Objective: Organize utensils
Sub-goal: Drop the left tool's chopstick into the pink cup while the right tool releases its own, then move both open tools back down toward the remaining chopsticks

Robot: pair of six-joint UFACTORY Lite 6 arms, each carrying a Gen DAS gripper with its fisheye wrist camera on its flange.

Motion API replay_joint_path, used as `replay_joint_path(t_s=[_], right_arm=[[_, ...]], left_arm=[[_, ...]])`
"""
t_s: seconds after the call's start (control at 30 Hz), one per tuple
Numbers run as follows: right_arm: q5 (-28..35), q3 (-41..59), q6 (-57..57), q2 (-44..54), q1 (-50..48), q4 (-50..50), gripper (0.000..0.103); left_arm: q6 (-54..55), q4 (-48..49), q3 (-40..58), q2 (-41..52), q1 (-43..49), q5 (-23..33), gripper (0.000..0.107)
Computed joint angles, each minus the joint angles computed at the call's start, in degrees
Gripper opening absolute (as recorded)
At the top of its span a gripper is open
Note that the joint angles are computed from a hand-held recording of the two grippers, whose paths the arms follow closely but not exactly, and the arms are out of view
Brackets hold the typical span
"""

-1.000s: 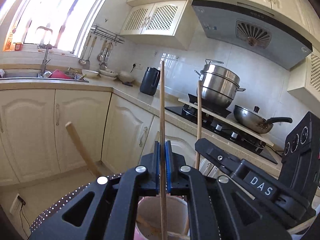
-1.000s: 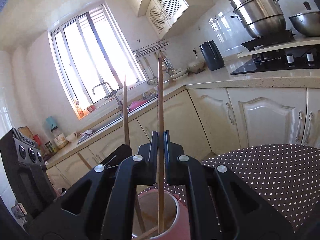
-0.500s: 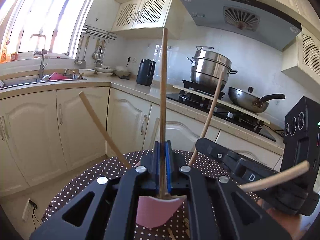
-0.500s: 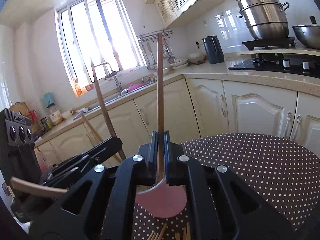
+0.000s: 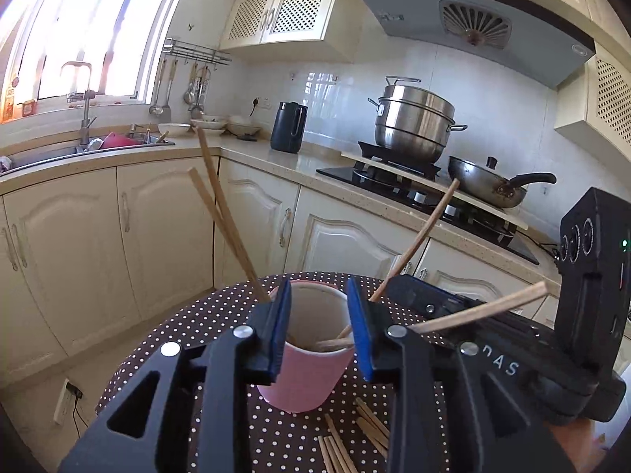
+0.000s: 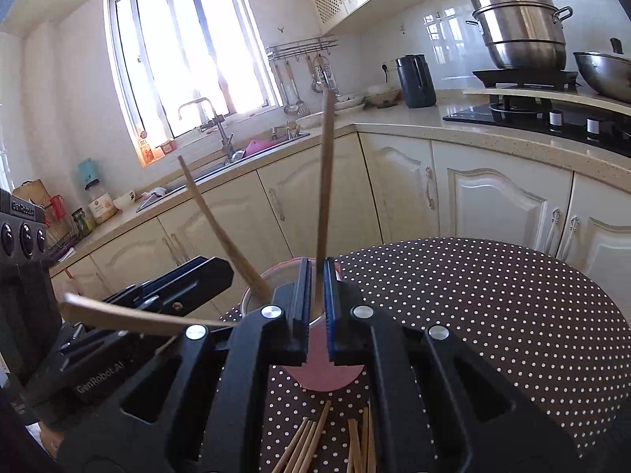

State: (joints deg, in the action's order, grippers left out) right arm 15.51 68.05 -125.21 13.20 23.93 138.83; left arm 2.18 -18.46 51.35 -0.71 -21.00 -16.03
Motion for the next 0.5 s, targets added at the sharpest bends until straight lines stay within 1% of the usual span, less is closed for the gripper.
replay_joint_path(t_s=[0.1, 0.17, 0.23, 0.3, 0.37, 0.5], right_arm=[[-0.9, -1.8, -0.2, -2.4, 0.3, 0.5, 0.007], [-1.8, -3.0, -1.4, -4.2, 0.6, 1.8, 0.007], [-2.7, -4.5, -3.1, -6.4, 1.0, 3.7, 0.007], [-3.9, -6.0, -5.8, -8.7, 1.2, 6.7, 0.007], [-4.9, -7.8, -6.2, -11.5, 1.2, 7.6, 0.007], [-6.9, -11.8, -6.1, -17.4, 1.3, 7.9, 0.007]], left_arm=[[6.4, -7.0, -1.9, -3.1, -0.8, 0.3, 0.038], [9.6, -10.4, -3.1, -5.4, -1.2, 0.6, 0.04], [16.9, -17.9, -4.8, -8.3, -2.2, 0.2, 0.042], [23.5, -24.6, -6.2, -11.1, -3.2, 0.0, 0.046], [29.4, -30.8, -7.4, -13.7, -4.0, 0.2, 0.047], [46.8, -48.4, -9.5, -19.1, -6.7, -0.5, 0.047]])
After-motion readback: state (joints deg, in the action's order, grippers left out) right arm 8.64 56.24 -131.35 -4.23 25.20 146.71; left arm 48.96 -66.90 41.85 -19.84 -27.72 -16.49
